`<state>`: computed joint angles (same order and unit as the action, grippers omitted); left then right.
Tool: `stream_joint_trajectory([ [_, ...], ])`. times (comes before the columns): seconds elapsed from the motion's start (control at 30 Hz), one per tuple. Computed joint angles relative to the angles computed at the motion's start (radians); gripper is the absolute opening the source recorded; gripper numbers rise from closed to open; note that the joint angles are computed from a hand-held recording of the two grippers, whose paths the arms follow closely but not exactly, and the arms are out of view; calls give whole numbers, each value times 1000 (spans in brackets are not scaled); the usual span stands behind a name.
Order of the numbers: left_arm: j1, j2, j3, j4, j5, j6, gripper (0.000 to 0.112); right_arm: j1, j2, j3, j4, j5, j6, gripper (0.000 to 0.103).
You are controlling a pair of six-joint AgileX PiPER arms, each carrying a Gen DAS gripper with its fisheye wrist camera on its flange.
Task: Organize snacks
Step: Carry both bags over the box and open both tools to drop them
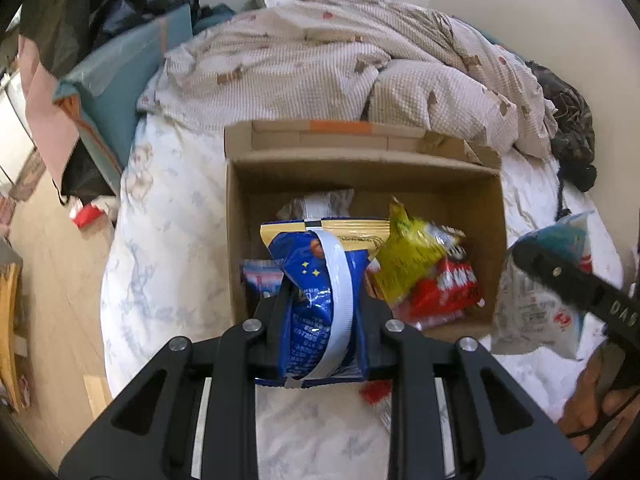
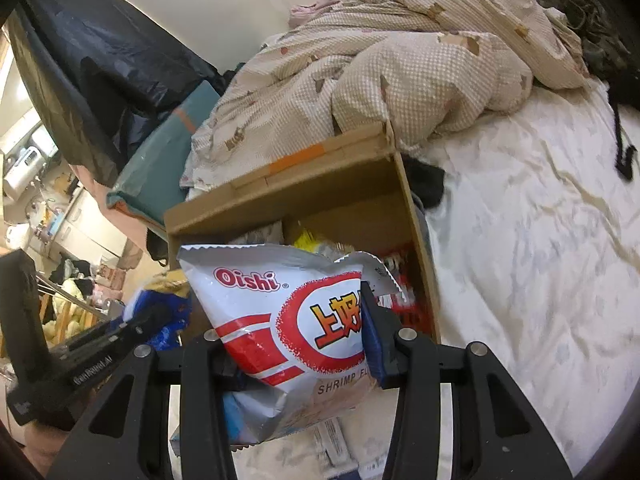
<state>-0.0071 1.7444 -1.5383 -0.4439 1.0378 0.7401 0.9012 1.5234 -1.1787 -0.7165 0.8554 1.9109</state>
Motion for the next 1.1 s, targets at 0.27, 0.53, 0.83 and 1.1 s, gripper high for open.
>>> stream_joint_trajectory([
  [0.27,-33,82,-88,-14,-42,-36,21,-109,-29,68,-7,-82,-2,46],
  [0.53,-89,132,-103,0,-19,-45,22,-200,29,60,65,-262,-100,46],
  [0.83,-137,156,-102,19,-54,-101,22,-218,190,-140,115,-31,-273,49],
  [1.1,-141,158,-123,42,-68,-160,71,-251,116,-30,25,-301,-197,94],
])
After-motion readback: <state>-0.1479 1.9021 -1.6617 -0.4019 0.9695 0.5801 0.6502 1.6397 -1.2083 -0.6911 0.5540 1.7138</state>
